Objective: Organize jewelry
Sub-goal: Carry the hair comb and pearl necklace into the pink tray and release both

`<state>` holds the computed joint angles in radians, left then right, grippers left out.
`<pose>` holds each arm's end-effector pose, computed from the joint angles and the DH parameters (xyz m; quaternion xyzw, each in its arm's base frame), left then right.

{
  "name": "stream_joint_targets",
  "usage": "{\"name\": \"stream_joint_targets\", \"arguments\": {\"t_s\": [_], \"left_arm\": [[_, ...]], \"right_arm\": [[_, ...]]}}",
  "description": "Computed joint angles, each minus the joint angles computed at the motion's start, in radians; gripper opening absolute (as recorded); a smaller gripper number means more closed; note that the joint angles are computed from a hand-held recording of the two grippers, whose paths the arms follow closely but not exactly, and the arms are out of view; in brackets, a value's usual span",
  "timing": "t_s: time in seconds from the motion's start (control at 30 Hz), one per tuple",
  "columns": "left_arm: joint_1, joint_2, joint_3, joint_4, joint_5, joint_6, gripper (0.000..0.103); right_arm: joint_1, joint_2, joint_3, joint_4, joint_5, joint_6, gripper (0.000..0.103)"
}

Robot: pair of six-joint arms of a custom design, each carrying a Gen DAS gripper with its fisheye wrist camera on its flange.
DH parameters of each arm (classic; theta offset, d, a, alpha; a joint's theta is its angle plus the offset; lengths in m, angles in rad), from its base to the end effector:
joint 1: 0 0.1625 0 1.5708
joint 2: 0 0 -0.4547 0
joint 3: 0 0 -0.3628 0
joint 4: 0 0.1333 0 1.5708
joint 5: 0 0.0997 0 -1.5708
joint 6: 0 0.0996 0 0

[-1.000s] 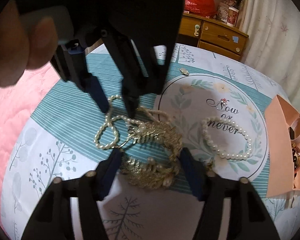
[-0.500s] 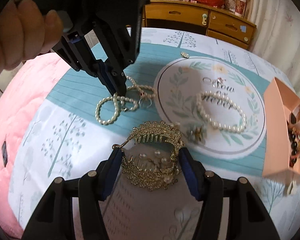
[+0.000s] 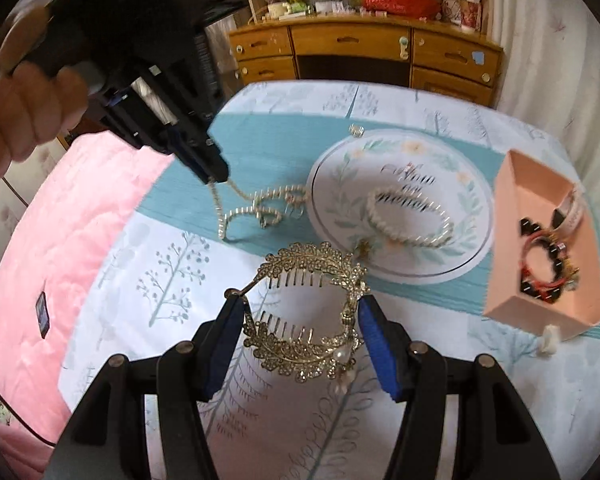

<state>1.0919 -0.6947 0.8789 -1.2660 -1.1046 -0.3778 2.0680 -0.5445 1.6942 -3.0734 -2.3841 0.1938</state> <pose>-0.1886 -0.7496 0.2618 0.1035 0.9400 0.1212 0.3017 0.3657 -0.5461 0.0372 0.0680 -0.9043 0.2836 0.3118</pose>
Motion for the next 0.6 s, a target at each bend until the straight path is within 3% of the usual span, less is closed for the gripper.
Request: {"name": "stream_joint_targets", "arguments": {"t_s": [0.2,0.6], "left_arm": [[-0.051,-0.034,-0.022,0.009,0.052,0.029,0.003],[-0.183,-0.109,-0.028,-0.031,-0.017,0.163,0.003]], "right_arm": [[0.028,-0.073,0.022,-0.022,-0.033,-0.052,0.059],[0.071,-0.212,0.084,-0.024,-0.119,-0.092,0.059]]}}
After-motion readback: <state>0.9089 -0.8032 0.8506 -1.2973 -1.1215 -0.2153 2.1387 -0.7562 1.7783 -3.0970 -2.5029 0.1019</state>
